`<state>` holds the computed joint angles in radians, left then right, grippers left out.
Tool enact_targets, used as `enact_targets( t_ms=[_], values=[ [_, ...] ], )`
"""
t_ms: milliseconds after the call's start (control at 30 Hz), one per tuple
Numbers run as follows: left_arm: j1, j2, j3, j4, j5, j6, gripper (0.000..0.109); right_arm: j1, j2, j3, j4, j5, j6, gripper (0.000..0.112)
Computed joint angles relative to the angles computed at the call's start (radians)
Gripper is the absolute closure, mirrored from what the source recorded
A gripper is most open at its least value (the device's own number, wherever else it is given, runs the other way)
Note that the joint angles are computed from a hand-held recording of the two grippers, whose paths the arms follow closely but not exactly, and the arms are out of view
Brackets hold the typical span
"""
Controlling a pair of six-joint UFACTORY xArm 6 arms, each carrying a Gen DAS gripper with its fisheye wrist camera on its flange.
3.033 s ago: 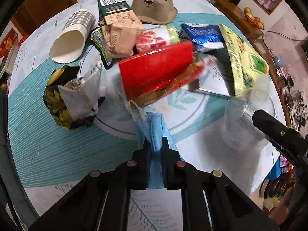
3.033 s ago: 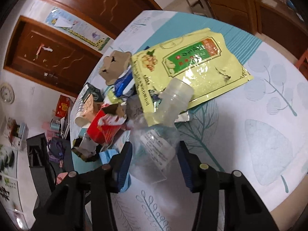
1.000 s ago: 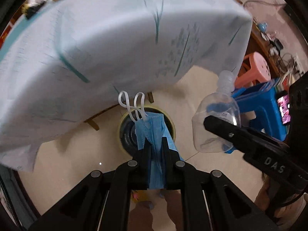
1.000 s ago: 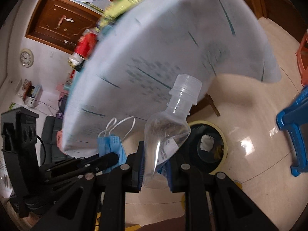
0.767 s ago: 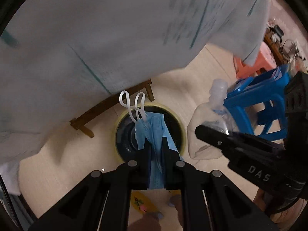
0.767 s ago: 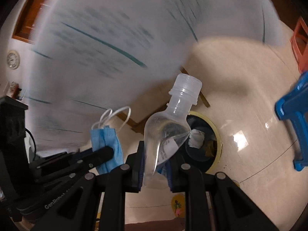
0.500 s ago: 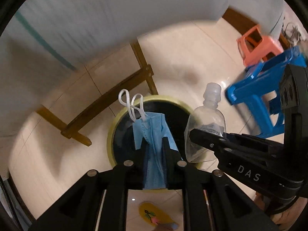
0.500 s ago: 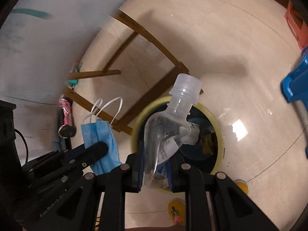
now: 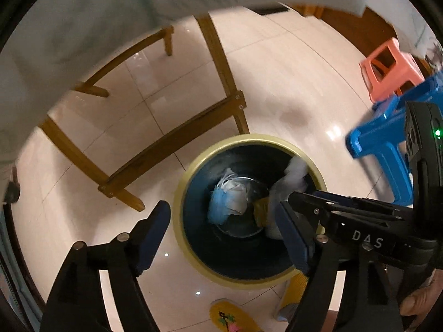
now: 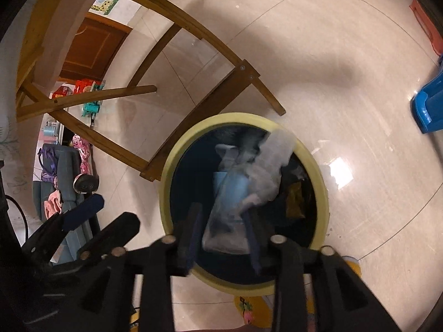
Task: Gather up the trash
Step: 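Carry mask and bottle over the bin and open both tools, then raise both tools from the bin back toward the table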
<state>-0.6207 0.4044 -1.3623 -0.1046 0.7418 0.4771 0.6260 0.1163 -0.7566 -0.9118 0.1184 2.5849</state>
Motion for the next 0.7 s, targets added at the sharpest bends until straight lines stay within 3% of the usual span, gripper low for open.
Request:
enact_targets(
  t_ms=[100,233,333,567,700],
  values=[
    [0.012,-0.034,0.006,0.0,0.011,-0.028,0.026,0.01,-0.021,-0.005,0.026,0.026,-0.02,0.056],
    [0.026,-0.092,0.013,-0.01,0.048,-0.048,0.02,0.034,-0.058,-0.023,0.125,0.092,-0.111,0.054],
    [0.036,-0.142,0.016,-0.023,0.085,-0.047,0.017,0.068,-0.114,-0.042,0.206,0.193,-0.181,0.048],
    [0.061,-0.248,-0.051,-0.045,0.245,-0.037,0.017,0.136,-0.229,-0.116,0.322,0.403,-0.258,0.044],
    [0.081,-0.275,-0.159,-0.062,0.376,-0.022,0.017,0.187,-0.279,-0.208,0.402,0.572,-0.326,0.044]
  ],
)
